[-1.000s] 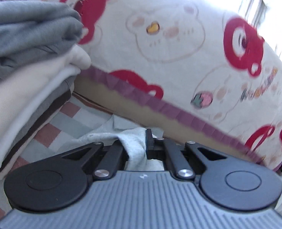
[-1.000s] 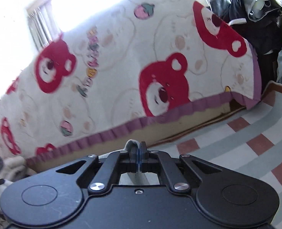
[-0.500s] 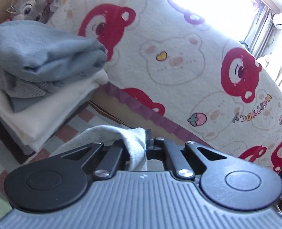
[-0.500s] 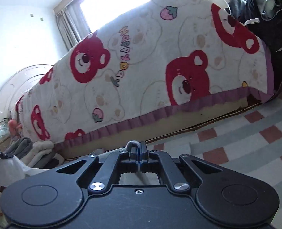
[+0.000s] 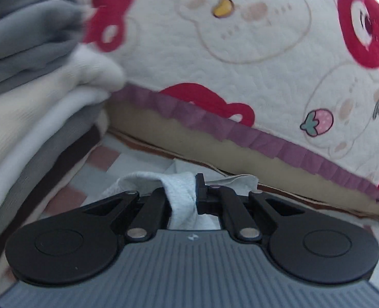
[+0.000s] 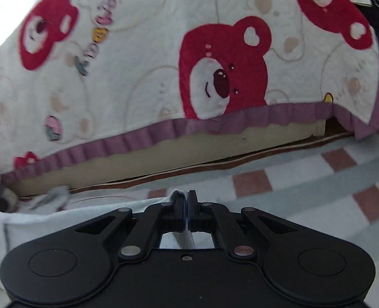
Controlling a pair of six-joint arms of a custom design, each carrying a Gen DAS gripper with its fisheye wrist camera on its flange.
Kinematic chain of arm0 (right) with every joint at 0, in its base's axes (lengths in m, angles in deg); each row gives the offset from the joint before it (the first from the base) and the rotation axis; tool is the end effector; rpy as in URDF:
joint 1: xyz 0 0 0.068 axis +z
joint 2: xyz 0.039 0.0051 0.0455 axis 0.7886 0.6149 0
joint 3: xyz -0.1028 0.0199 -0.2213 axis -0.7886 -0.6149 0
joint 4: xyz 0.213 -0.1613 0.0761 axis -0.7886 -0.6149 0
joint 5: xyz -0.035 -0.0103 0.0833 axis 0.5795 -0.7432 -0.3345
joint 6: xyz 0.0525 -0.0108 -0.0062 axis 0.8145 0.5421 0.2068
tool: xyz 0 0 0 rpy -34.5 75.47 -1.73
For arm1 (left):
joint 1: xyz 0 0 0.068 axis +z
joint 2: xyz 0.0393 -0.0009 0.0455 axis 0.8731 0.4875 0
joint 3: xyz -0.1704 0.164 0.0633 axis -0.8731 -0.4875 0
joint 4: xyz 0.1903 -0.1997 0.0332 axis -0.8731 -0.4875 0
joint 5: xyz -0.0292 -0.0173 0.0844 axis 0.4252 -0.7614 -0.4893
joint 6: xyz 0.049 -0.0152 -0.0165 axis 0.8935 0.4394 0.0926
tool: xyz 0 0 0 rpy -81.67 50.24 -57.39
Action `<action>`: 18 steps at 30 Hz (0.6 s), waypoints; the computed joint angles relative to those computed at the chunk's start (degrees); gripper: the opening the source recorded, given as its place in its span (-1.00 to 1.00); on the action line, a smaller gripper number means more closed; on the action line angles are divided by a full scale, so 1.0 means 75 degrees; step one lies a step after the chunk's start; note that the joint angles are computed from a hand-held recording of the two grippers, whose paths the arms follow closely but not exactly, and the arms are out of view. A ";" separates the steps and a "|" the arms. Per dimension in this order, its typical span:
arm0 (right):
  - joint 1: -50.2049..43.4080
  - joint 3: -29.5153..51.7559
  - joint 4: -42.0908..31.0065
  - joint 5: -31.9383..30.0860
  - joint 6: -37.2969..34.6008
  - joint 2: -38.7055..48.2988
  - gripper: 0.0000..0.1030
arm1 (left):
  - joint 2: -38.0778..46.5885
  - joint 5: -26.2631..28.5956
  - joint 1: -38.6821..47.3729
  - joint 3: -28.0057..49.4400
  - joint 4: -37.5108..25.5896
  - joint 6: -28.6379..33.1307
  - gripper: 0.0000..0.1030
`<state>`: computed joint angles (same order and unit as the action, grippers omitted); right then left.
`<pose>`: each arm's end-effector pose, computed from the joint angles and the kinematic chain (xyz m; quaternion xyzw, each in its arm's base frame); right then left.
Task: Fold clothes
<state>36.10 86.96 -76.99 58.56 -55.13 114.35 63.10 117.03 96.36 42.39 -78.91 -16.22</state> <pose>0.1998 -0.0453 0.1653 0.0946 0.8690 0.1053 0.4741 0.2689 0.1680 0.2153 -0.1100 0.8666 -0.0986 0.4767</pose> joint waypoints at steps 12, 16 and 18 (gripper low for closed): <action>0.1117 0.2326 0.1399 0.1477 0.0113 0.4422 -1.00 | 0.2502 -0.0814 -0.0912 0.0974 0.1199 0.0281 -0.97; 0.1264 0.3316 0.1011 0.1867 -0.0237 0.5425 -0.97 | 0.3025 -0.1080 -0.1151 0.1250 0.1581 0.0585 -0.89; 0.1534 0.3611 0.1053 0.2676 -0.0463 0.5968 -0.60 | 0.3543 -0.1677 -0.1389 0.1726 0.1333 0.0660 -0.58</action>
